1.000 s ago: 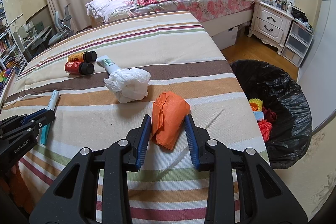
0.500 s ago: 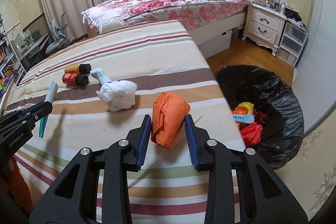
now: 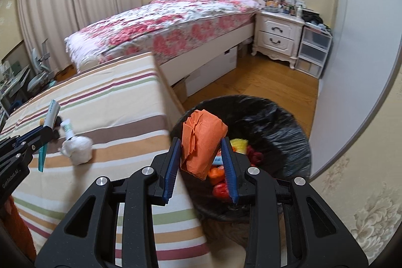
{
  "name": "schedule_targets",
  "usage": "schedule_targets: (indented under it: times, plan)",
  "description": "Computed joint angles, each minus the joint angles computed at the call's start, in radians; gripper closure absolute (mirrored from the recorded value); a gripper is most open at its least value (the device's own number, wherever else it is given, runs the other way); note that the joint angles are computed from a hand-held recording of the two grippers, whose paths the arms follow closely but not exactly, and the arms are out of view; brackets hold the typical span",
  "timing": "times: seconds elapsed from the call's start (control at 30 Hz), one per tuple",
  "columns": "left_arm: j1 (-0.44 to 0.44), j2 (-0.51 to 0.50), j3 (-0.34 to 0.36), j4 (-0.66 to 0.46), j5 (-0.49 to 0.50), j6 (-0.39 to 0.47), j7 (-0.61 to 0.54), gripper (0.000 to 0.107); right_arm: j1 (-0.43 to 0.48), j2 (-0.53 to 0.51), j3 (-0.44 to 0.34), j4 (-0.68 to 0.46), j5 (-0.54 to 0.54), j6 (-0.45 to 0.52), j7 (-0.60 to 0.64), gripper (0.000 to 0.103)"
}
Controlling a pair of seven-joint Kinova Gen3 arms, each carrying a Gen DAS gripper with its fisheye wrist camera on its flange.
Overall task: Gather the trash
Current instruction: 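Close the left tool on the white-and-teal box, then carry the white-and-teal box and orange bag in both tools over the bin, then open both tools to drop the box and orange bag into the bin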
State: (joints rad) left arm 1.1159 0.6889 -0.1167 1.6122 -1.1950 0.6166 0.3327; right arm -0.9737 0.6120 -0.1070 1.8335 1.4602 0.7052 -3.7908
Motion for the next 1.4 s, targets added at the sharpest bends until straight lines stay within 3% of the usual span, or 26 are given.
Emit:
schedule_targets:
  times: [0.17, 0.37, 0.7, 1.1, 1.23, 1.4]
  plan:
    - [-0.018, 0.054, 0.017, -0.108, 0.035, -0.009, -0.118, 0.089, 0.029, -0.009, 0.007, 0.023, 0.008, 0.009, -0.023, 0.071]
    - [-0.035, 0.125, 0.016, -0.251, 0.144, -0.015, -0.289, 0.089, 0.064, -0.003, 0.009, 0.035, 0.023, 0.006, -0.041, 0.071]
    - [-0.036, 0.244, -0.002, -0.473, 0.312, 0.040, -0.551, 0.089, 0.112, 0.012, 0.002, 0.045, 0.055, -0.011, -0.079, 0.071]
    - [-0.026, 0.322, -0.055, -0.622, 0.486, 0.078, -0.739, 0.088, 0.163, 0.013, -0.017, 0.070, 0.093, -0.037, -0.130, 0.070]
    - [-0.014, 0.337, -0.080, -0.651, 0.515, 0.104, -0.758, 0.074, 0.169, 0.015, -0.018, 0.071, 0.090, -0.034, -0.142, 0.057]
    - [0.000, 0.333, -0.108, -0.641, 0.522, 0.110, -0.729, 0.047, 0.165, 0.018, -0.020, 0.075, 0.087, -0.018, -0.154, 0.056]
